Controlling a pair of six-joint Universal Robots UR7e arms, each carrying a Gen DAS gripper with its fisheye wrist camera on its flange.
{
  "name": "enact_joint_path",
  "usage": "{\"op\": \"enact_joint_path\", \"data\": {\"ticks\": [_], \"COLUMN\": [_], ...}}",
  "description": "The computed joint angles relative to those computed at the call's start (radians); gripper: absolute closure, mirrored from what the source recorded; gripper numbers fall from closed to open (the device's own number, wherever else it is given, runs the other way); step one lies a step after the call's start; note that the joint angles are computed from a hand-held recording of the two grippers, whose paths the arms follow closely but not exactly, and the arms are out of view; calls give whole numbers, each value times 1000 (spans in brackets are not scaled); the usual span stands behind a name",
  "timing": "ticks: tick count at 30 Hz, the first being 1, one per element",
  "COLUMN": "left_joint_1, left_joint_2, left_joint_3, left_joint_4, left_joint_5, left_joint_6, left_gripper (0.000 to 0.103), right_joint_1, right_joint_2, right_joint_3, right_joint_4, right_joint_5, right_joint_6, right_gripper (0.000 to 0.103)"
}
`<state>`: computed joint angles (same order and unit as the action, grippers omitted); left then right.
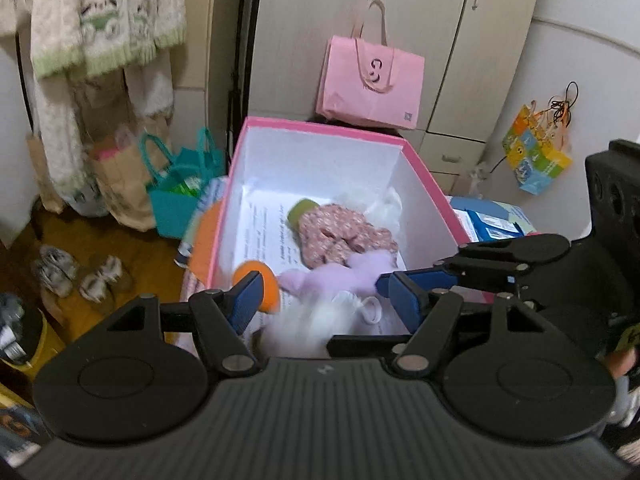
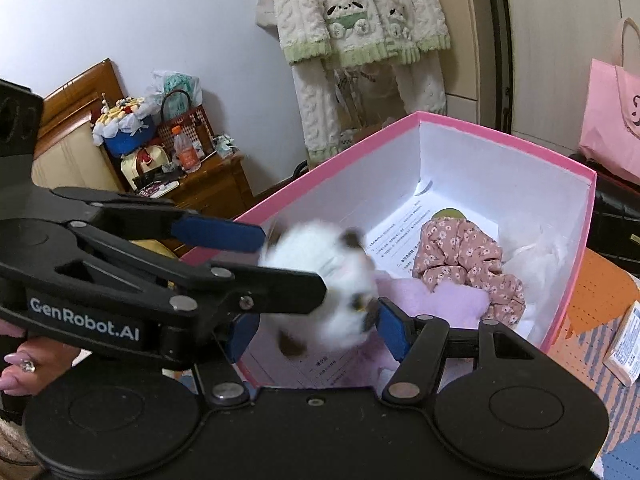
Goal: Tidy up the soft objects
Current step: 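Carry the white-and-brown plush into the pink box and release it, then move both tools back toward the pink pom-pom and white packet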
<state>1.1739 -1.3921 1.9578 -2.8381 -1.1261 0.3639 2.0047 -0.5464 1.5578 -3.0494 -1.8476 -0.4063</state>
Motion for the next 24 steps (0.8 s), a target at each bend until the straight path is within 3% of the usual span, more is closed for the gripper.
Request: {"op": "enact_joint_path", "data": {"ticks": [9,24], "left_joint_1": [-58,-183], "left_joint_2": [-82,-263], "left_joint_3": [44,131], "left_joint_4": [29,251], "left_joint_5": [19,-12], "left_joint_6": [27,-7], "left_gripper": [32,30], "right_joint_1": [42,132], "right_joint_2": [-46,-193], "right_joint_3": [56,276], "right_joint_4": [-36,-216], "right_joint_5": [-88,-240], "right_joint_6": [-35,-121], "right_gripper": [34,34]}}
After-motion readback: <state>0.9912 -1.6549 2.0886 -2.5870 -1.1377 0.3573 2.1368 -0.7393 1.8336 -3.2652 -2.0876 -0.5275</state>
